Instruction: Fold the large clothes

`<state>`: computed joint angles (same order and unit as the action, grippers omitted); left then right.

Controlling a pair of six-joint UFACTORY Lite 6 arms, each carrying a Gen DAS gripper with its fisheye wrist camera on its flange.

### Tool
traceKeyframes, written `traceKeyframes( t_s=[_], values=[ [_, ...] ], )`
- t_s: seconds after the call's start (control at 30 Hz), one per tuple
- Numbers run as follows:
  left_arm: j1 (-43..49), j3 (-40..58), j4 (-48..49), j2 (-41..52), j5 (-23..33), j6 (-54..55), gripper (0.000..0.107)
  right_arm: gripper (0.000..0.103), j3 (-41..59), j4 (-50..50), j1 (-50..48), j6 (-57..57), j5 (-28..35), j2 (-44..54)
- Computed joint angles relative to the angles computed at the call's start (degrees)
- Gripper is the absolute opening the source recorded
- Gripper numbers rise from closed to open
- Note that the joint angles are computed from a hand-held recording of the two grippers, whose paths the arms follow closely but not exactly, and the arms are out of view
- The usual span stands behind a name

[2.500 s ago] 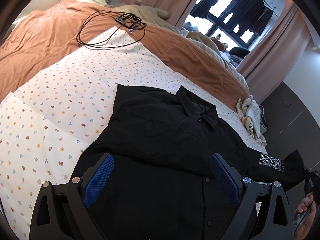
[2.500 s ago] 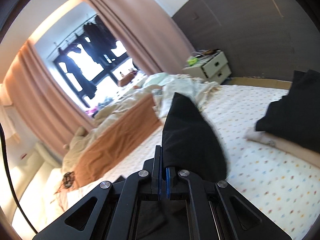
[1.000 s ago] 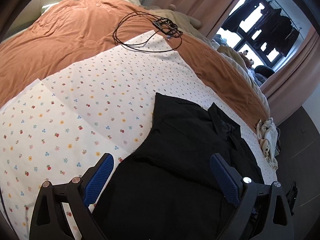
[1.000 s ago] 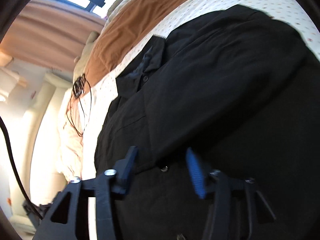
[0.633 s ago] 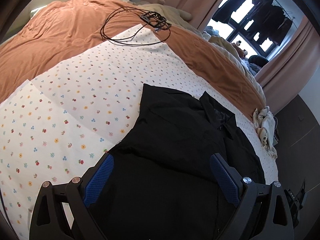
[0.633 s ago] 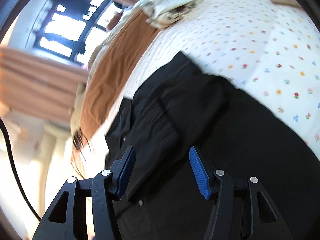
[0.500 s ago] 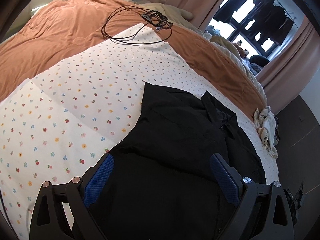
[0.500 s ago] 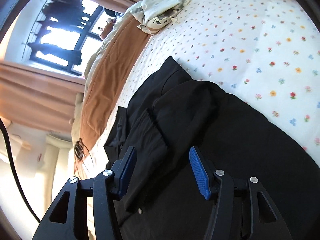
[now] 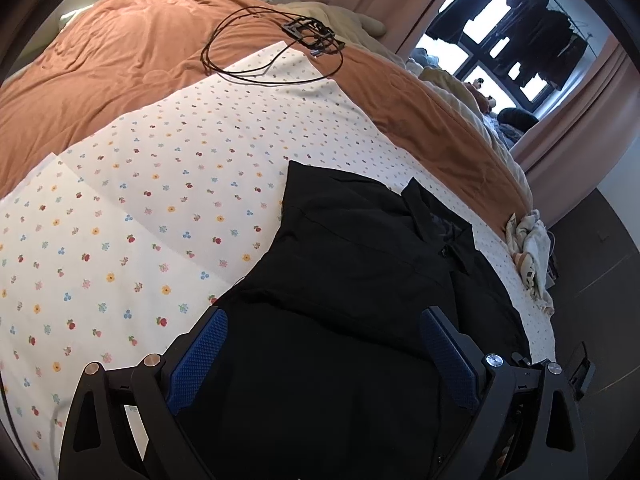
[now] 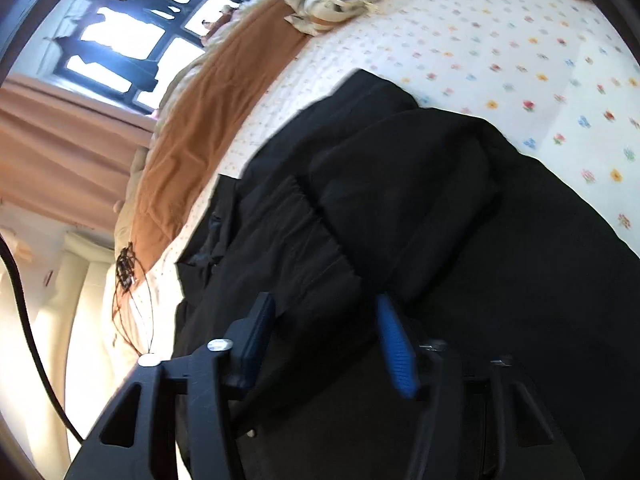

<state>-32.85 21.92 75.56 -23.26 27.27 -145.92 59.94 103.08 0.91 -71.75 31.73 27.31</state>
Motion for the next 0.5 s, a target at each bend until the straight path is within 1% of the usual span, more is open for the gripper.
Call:
traceKeyframes(
  t_s=[0.07, 0.13, 0.23, 0.4, 0.5],
  values=[
    [-0.1, -0.3, -0.8, -0.7, 0.4, 0.2, 0.097, 0.014, -0.5, 1.2, 0.7, -2.3, 2.1, -1.2],
    [0.6, -1.6, -2.2, -3.2, 0.6, 1.4, 0.097, 0.014, -2.0, 2.9, 2.9, -5.5, 0.5, -4.4],
    [2.3, -3.6, -4.4, -7.4, 0.4, 4.1, 0.097, 0.013, -2.5, 4.0, 5.8, -6.8, 1.0, -7.2],
    [5.2, -6.6, -7.7, -12.9, -1.1, 7.1, 0.097, 0.013, -1.9, 6.8, 14.1, -9.4, -2.2, -10.2],
    [5.9, -7.7, -9.2, -16.0, -1.3, 8.9, 0.097, 0.013, 0.1, 9.9, 20.4, -12.0, -4.8, -9.2]
  ],
)
